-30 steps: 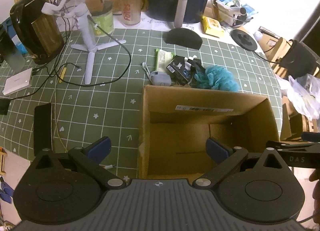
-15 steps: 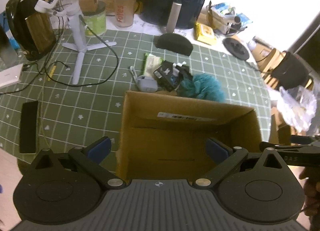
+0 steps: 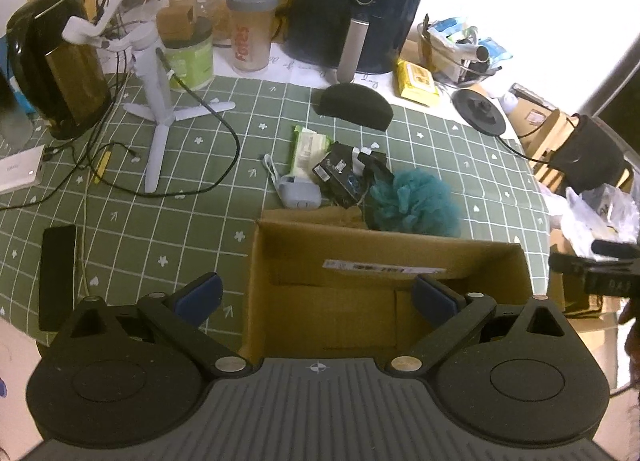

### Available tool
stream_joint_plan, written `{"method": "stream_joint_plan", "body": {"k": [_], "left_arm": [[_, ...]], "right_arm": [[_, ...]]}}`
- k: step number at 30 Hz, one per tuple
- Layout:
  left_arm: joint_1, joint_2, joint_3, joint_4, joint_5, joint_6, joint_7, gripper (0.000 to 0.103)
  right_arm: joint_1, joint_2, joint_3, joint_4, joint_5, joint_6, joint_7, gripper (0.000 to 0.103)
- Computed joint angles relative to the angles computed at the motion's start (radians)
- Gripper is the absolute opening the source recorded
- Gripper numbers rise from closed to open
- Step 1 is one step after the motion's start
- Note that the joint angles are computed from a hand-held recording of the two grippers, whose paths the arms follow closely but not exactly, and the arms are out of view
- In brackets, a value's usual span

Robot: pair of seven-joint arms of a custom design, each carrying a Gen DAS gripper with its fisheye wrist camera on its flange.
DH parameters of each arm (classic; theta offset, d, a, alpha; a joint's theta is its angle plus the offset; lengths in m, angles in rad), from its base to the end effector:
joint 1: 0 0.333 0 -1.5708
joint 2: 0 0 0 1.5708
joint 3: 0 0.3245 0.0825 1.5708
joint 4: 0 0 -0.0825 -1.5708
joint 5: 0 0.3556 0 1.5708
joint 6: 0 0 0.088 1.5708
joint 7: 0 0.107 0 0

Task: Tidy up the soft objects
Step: 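Lower the right gripper onto the teal pouf and close on it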

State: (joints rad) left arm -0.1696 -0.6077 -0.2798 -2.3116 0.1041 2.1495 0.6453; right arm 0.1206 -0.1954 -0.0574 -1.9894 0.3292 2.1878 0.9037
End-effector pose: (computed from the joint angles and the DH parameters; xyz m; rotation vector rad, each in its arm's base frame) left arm 0.3310 -0.1843 0.6129 -2.3606 1.4788 -0.5535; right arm 0.5042 0.0412 0.6059 -2.3564 1.2565 -0.2707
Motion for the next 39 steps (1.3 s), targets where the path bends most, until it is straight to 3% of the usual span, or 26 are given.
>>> {"method": "stream_joint_plan", "body": {"k": [6,23,32,39], "left_arm": [[-0.003,0.015,0.026,-0.018,-0.014,0.047,0.042,0.103],[0.031,-0.017,0.057,-0.074,-0.061,0.093,0.087,0.103],[0.049,-0.054,0.068,-0.114,-0.082,0.094,0.076,0.103],[0.068,-0.067,0.07,-0.117,-0.071,0.071,0.073,0.103]], "right_arm": [[0.009,0.066,-0.002,0.055,0.071,0.008,-0.071,0.103],[0.002,0.309,0.071,0.271,0.175,-0.11,-0.166,0.103],[-0.018,0.49,0.12,0.466,0.185,-0.274,-0.23,0.103],[-0.016,0.631,0.143,0.609,0.141,-0.402,-0.202,0.103]]}}
